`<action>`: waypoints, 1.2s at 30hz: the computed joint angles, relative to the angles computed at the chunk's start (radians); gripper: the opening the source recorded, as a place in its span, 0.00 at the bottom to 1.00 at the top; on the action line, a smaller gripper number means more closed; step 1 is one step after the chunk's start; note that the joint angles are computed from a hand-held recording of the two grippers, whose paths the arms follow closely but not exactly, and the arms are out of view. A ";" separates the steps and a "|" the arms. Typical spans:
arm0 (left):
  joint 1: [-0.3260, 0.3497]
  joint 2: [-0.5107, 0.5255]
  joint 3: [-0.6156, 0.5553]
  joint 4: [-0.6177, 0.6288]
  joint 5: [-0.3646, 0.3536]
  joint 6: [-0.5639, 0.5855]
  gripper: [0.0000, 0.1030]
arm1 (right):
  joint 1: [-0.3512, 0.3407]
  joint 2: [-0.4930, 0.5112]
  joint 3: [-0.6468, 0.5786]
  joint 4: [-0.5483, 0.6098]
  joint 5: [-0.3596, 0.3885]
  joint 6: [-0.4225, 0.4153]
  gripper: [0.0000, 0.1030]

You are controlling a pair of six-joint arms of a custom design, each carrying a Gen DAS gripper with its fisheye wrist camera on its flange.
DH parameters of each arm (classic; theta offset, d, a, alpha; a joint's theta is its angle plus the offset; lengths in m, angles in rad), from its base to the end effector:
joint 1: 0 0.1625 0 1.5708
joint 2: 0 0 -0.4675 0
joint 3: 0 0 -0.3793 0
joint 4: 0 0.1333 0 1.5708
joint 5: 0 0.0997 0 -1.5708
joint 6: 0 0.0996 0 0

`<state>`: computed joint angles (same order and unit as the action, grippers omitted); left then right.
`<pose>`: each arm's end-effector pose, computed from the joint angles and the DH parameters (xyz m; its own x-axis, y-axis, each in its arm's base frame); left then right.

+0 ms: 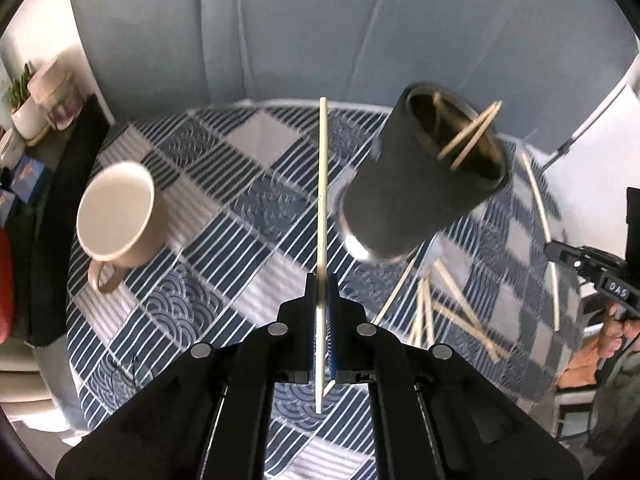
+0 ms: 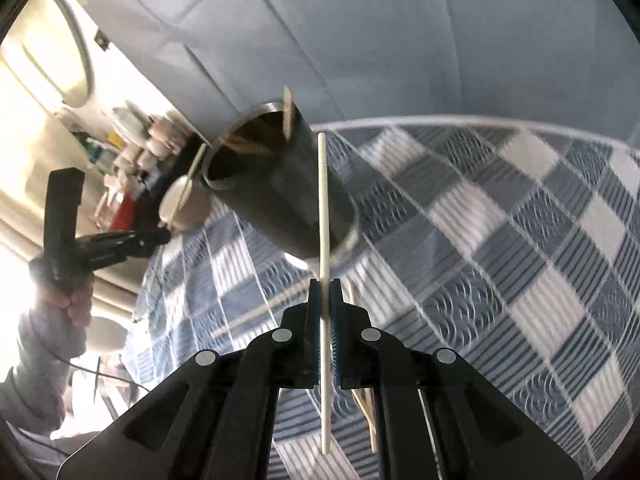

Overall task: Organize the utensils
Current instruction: 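Carry the right gripper's chopstick into the black holder and open while the left gripper releases its own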

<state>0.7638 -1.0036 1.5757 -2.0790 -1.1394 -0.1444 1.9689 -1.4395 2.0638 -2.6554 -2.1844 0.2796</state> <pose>-0.3584 -0.5855 0.2548 -0.7064 0.5682 -0.4221 0.6256 0.7801 0.0031 0.2617 -0.4263 0.3756 -0.9155 0.1499 0.3733 -0.0985 0.8162 -0.5693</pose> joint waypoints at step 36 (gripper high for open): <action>-0.016 0.236 -0.248 -0.146 -0.143 0.046 0.05 | -0.056 0.242 -0.314 -0.232 0.117 -0.225 0.05</action>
<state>0.7481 -0.7679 1.3281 -2.2247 -1.2826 -0.0981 1.9133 -1.1976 1.7493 -2.8871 -2.0672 0.0542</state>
